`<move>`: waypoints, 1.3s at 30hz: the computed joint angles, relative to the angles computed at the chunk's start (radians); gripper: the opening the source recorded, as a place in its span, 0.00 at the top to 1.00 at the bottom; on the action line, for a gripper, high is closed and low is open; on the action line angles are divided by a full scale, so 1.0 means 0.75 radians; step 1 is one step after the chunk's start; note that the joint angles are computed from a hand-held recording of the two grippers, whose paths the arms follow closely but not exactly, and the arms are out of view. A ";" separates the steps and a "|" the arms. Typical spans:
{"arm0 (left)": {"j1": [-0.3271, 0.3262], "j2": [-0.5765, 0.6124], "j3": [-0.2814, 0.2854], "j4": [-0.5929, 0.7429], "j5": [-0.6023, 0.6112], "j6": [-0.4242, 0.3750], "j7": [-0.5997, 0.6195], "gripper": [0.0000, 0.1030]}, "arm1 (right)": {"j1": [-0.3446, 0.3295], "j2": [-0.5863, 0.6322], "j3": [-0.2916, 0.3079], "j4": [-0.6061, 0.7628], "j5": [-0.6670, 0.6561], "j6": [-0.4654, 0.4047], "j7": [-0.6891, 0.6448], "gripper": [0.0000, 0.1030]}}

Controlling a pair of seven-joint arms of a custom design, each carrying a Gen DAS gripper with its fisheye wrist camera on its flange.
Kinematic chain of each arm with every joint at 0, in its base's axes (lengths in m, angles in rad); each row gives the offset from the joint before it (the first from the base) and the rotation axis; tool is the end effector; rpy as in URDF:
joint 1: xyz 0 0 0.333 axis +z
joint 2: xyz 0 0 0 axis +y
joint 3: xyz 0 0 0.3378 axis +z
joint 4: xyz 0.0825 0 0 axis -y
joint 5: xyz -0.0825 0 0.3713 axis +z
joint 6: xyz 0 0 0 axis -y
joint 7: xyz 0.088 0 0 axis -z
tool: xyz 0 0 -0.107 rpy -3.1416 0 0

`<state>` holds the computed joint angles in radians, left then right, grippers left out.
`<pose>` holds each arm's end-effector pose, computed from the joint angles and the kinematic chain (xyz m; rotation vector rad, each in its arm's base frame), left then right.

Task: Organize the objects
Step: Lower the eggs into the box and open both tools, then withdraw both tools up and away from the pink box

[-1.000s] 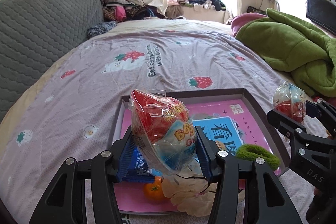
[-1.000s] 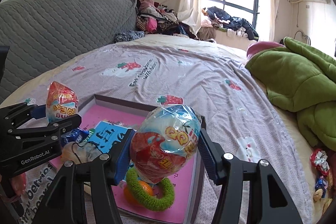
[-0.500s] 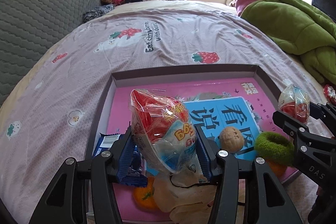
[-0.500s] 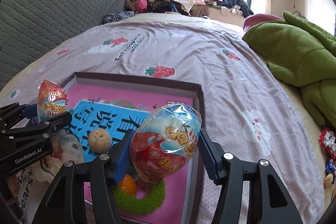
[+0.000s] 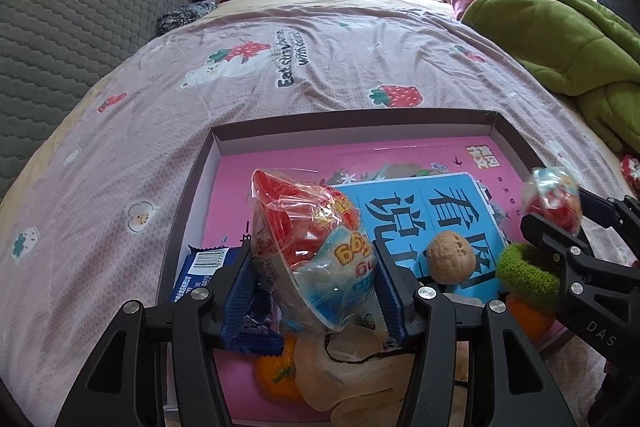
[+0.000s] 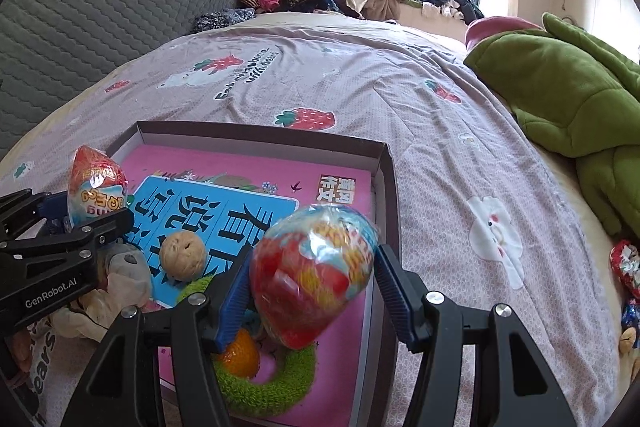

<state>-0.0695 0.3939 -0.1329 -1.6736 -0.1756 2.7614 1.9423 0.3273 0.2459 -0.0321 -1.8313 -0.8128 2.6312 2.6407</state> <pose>0.6967 -0.1204 0.4840 -1.4362 2.1799 -0.7798 0.6203 0.2091 0.4811 -1.6607 1.9490 -0.8509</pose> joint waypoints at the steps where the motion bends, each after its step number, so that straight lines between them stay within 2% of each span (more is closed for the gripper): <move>1: 0.005 -0.001 -0.006 -0.001 -0.007 0.000 0.006 0.41 | 0.002 0.000 0.000 0.002 -0.002 -0.008 -0.002 0.42; 3: 0.006 -0.007 -0.004 -0.007 -0.009 0.004 0.005 0.36 | 0.003 -0.002 0.001 0.004 -0.003 -0.013 -0.004 0.42; 17: 0.061 -0.096 -0.051 -0.074 -0.136 0.034 0.096 0.30 | 0.010 -0.074 0.018 -0.010 -0.063 -0.014 0.042 0.42; 23: 0.089 -0.189 -0.081 -0.136 -0.258 0.056 0.195 0.27 | 0.021 -0.137 0.045 -0.016 -0.124 -0.016 0.083 0.42; 31: 0.104 -0.334 -0.081 -0.242 -0.424 0.099 0.348 0.25 | 0.022 -0.261 0.099 -0.069 -0.248 -0.005 0.237 0.39; 39: 0.096 -0.458 -0.040 -0.311 -0.630 0.070 0.504 0.25 | 0.019 -0.347 0.168 -0.108 -0.363 -0.059 0.350 0.35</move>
